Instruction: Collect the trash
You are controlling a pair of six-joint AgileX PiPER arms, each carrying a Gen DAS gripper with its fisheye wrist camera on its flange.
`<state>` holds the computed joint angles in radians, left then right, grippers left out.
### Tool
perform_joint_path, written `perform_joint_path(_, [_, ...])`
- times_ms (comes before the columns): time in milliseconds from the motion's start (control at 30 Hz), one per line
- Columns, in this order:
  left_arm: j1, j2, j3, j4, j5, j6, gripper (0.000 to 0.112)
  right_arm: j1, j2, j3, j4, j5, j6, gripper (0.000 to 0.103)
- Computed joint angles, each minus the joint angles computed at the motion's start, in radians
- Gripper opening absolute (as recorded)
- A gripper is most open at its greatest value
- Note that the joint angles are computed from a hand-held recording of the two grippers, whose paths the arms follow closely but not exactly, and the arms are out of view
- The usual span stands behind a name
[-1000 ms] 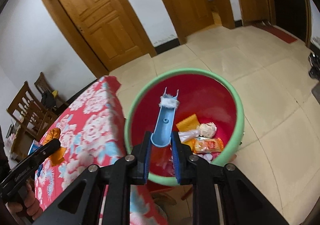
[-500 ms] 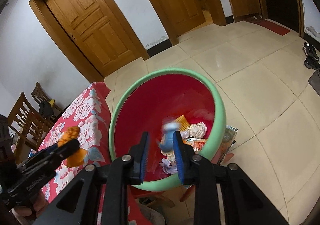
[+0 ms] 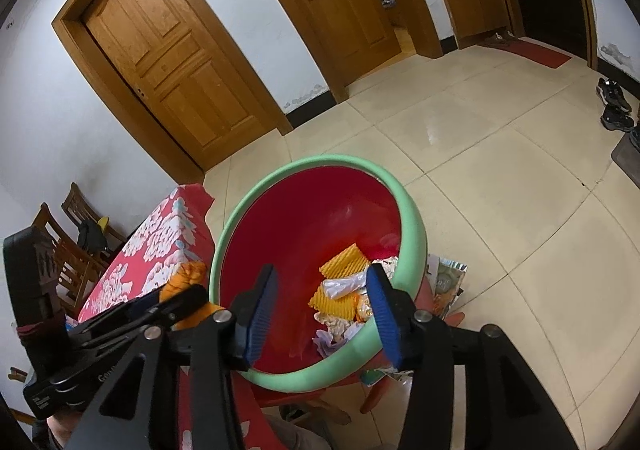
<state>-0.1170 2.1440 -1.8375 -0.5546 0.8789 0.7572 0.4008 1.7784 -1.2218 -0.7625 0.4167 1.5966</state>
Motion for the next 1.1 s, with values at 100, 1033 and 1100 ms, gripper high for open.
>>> perform_joint_path(100, [-0.011,-0.009,0.023,0.026,-0.044,-0.014,0.049,0.0,0.002,0.003,0.008,-0.005,-0.007,0.052])
perform_joint_path(1033, [0.317,-0.258,0.241,-0.008,-0.047,-0.065,0.05,0.266,0.06,-0.259,-0.023,0.203,-0.101,0.083])
perform_joint_path(1100, [0.356,-0.28,0.267,-0.021,-0.054,-0.058,0.05,0.291,0.074,-0.291,-0.023,0.216,-0.118,0.084])
